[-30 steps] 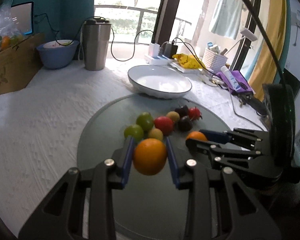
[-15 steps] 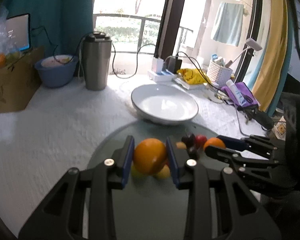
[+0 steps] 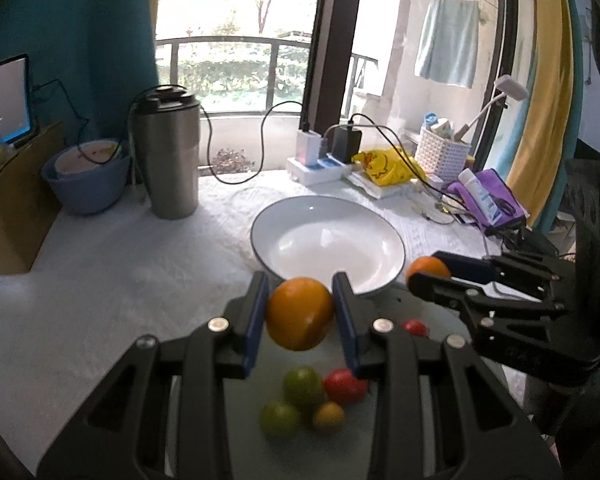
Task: Organize fruits
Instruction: 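Carry both oranges over the white plate and open both tools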
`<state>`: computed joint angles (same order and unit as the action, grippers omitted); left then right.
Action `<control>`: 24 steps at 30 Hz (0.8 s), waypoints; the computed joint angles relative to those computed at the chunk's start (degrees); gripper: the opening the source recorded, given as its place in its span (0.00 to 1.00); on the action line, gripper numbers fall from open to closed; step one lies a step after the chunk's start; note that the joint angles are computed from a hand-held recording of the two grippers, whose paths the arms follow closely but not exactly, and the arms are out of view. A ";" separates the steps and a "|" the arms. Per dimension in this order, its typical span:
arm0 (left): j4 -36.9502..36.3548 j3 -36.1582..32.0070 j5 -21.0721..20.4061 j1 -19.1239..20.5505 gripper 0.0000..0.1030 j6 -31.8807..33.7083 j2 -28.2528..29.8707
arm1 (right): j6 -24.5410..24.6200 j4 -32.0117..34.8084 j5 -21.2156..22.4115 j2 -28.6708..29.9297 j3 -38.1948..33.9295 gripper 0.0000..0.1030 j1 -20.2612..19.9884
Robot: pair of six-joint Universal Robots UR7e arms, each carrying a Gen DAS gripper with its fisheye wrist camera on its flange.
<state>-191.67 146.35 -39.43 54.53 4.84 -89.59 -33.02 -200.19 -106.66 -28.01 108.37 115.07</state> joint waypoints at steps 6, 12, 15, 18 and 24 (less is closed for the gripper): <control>-1.09 -4.18 -2.66 3.35 0.33 2.04 3.90 | -1.19 3.39 0.69 1.89 -4.65 0.34 -0.32; -0.37 -8.41 -5.51 7.14 0.33 2.58 6.86 | -1.01 6.30 0.48 3.85 -9.33 0.34 -1.26; 0.35 -10.34 -6.65 8.75 0.33 3.16 8.32 | -0.65 7.94 0.15 4.95 -11.72 0.34 -1.78; 2.17 -12.51 -7.86 10.34 0.33 2.31 9.70 | -0.01 10.10 -0.19 5.87 -13.95 0.34 -2.36; 3.06 -15.07 -9.63 12.48 0.33 1.88 11.70 | 1.01 13.09 -0.81 7.58 -17.17 0.34 -3.20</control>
